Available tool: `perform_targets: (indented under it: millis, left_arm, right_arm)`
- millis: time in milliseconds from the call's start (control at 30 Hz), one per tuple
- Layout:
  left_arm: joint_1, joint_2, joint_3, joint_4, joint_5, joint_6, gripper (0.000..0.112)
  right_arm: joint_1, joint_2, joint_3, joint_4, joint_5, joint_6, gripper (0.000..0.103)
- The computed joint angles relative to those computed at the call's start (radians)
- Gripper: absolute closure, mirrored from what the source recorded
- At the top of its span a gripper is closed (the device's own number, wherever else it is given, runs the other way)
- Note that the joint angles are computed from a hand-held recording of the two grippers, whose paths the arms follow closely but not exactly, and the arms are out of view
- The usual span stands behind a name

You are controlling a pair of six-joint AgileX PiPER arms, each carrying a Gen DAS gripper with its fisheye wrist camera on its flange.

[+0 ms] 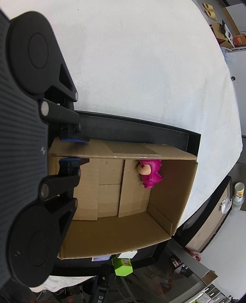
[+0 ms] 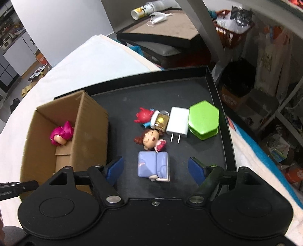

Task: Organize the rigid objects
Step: 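Move the right tool back to the lavender sofa figure, then close the right gripper on the lavender sofa figure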

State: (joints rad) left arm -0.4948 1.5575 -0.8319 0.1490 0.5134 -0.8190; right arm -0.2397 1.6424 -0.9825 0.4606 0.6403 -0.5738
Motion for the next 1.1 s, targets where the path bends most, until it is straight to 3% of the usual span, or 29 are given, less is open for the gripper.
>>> perform_targets:
  millis: [300,633,700,767,867,1100]
  left_arm:
    - [-0.02,0.049,-0.043,0.032,0.048,-0.033,0.098]
    - [-0.043,0.116,-0.11,0.072,0.112,-0.079,0.098]
    - [-0.047,0.124,-0.119,0.079,0.122,-0.087,0.098]
    - [-0.049,0.127,-0.124,0.083,0.131,-0.092,0.098]
    - [-0.057,0.126,-0.132,0.097,0.153,-0.11,0.098]
    - [-0.074,0.101,-0.135,0.125,0.193,-0.139,0.098]
  right_arm:
    - [-0.004,0.086,0.012,0.079,-0.057,-0.059,0.025]
    - [-0.01,0.141,-0.009,0.102,-0.061,-0.098,0.023]
    - [-0.01,0.145,-0.004,0.098,-0.066,-0.103,0.027]
    - [-0.022,0.156,-0.009,0.121,-0.038,-0.149,0.054]
    - [-0.014,0.139,0.015,0.103,-0.061,-0.16,0.055]
    - [-0.045,0.124,0.019,0.13,-0.031,-0.188,0.057]
